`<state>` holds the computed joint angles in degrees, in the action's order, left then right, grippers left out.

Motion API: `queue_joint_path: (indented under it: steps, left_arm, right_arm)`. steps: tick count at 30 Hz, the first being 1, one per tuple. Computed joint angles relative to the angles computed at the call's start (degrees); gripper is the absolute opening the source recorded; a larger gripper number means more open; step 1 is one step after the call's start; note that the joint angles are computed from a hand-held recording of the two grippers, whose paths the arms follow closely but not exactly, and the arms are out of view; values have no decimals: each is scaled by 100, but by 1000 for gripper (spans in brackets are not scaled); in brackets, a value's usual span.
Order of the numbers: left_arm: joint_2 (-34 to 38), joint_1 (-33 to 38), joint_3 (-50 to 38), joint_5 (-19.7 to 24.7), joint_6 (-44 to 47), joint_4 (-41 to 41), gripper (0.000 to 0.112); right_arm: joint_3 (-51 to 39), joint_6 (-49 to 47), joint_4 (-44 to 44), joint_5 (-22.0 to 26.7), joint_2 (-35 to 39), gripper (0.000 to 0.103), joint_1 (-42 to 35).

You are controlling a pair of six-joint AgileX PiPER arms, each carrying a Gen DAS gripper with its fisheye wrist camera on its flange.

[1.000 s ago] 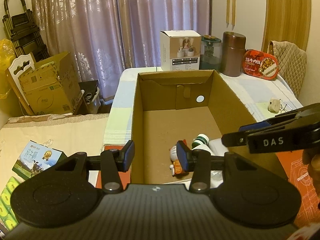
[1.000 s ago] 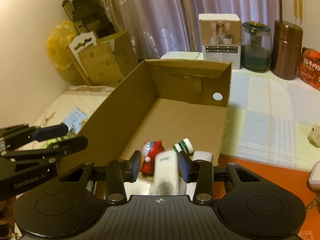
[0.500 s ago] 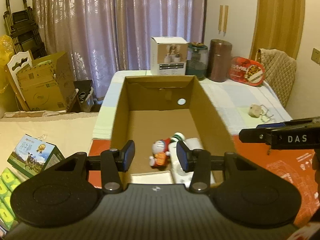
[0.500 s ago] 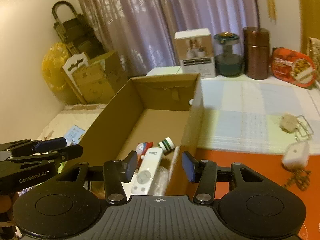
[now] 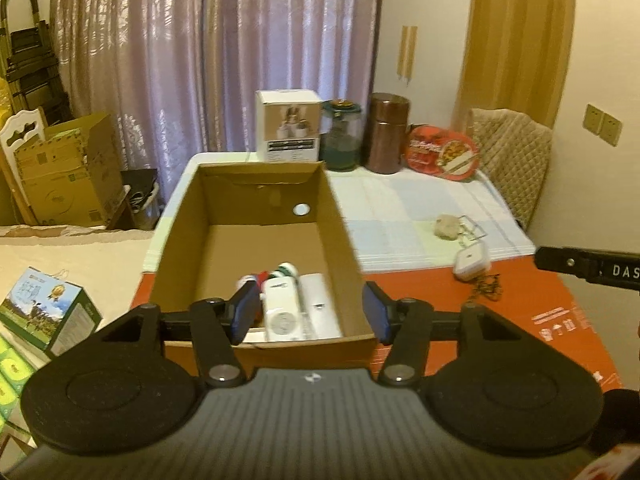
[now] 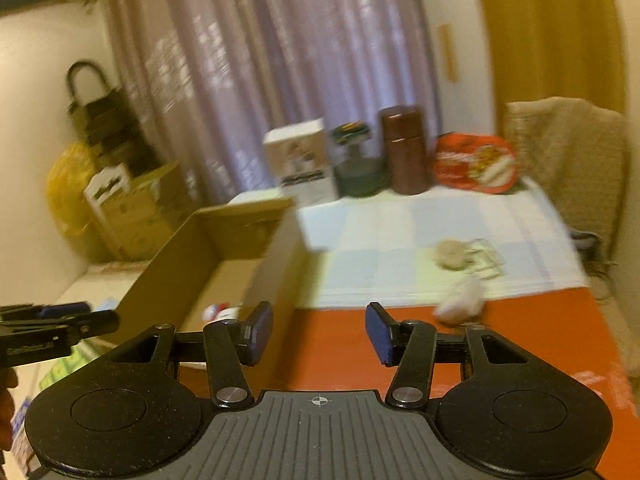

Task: Organize rigid objects
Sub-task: 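Move both tools back over the orange mat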

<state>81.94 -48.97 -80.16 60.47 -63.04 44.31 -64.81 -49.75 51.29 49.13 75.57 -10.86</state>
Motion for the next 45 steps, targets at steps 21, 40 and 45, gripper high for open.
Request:
queue_joint_path:
  steps: [21, 40, 45]
  left_arm:
    - [1924, -564, -2010, -378, 622, -629, 76]
    - [3885, 242, -4450, -121, 2772, -1785, 78]
    - [4670, 380, -5396, 147, 3056, -1872, 78]
  right_arm:
    - [-368, -941, 36, 1171, 591, 63, -3115]
    - [-938, -3108, 291, 276, 2331, 63, -1588]
    - [-1507, -3316, 172, 159, 3219, 63, -1216]
